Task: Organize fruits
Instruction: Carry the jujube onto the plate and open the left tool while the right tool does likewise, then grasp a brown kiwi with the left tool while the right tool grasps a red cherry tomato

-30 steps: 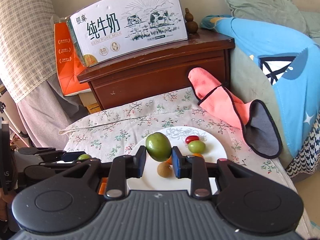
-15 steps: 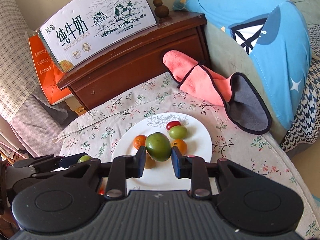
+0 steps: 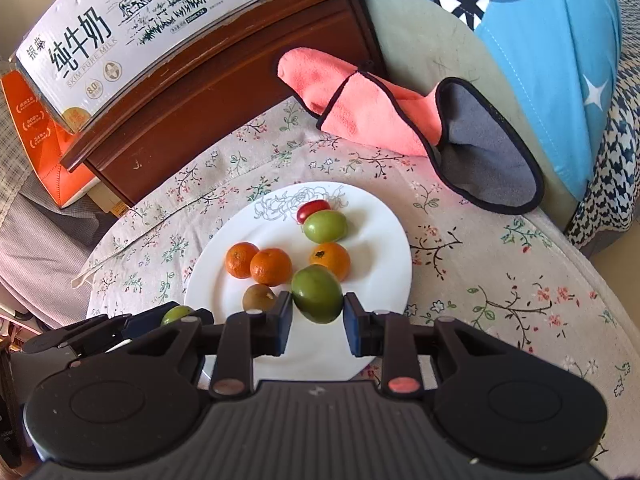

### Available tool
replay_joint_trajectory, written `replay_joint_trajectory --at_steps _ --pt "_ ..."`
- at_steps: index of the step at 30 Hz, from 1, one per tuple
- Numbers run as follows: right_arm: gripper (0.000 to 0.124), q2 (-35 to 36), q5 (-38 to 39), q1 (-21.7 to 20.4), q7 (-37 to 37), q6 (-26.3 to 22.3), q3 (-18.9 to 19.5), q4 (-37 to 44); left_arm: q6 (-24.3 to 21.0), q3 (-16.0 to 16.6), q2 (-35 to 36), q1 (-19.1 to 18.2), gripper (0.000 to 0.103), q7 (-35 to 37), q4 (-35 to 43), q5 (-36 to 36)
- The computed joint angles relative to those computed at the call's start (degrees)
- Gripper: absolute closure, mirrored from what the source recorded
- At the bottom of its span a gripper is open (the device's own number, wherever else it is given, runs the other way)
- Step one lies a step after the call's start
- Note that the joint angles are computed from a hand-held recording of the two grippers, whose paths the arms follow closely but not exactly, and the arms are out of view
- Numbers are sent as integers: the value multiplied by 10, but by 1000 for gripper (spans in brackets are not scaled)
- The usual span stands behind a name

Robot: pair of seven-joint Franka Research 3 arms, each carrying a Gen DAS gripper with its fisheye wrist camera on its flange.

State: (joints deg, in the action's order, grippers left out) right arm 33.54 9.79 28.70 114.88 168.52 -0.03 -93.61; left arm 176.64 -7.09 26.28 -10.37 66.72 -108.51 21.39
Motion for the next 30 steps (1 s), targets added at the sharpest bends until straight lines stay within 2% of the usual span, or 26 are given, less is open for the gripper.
replay_joint_trajectory --at_steps 13,15,16,17,19,23,30 --pt "93 23 -22 21 51 -29 -23 33 -19 43 4 -44 69 -46 15 46" --pt "92 22 -31 28 63 -25 -32 32 -24 52 0 -52 60 -60 15 55" --pt "91 22 -34 28 65 -22 -33 32 -23 64 -2 -62 49 -75 13 65" --pt "89 21 -36 29 68 -19 -34 31 -20 76 -3 -72 42 -90 12 77" --pt "85 20 -43 31 71 -14 -37 30 -20 89 -6 -82 37 -108 12 98" --pt "80 18 -53 38 78 -6 -44 28 -25 86 -13 -77 25 -130 9 119" --pt "68 19 -63 45 93 -8 -52 31 -44 76 -21 -68 16 -143 6 147"
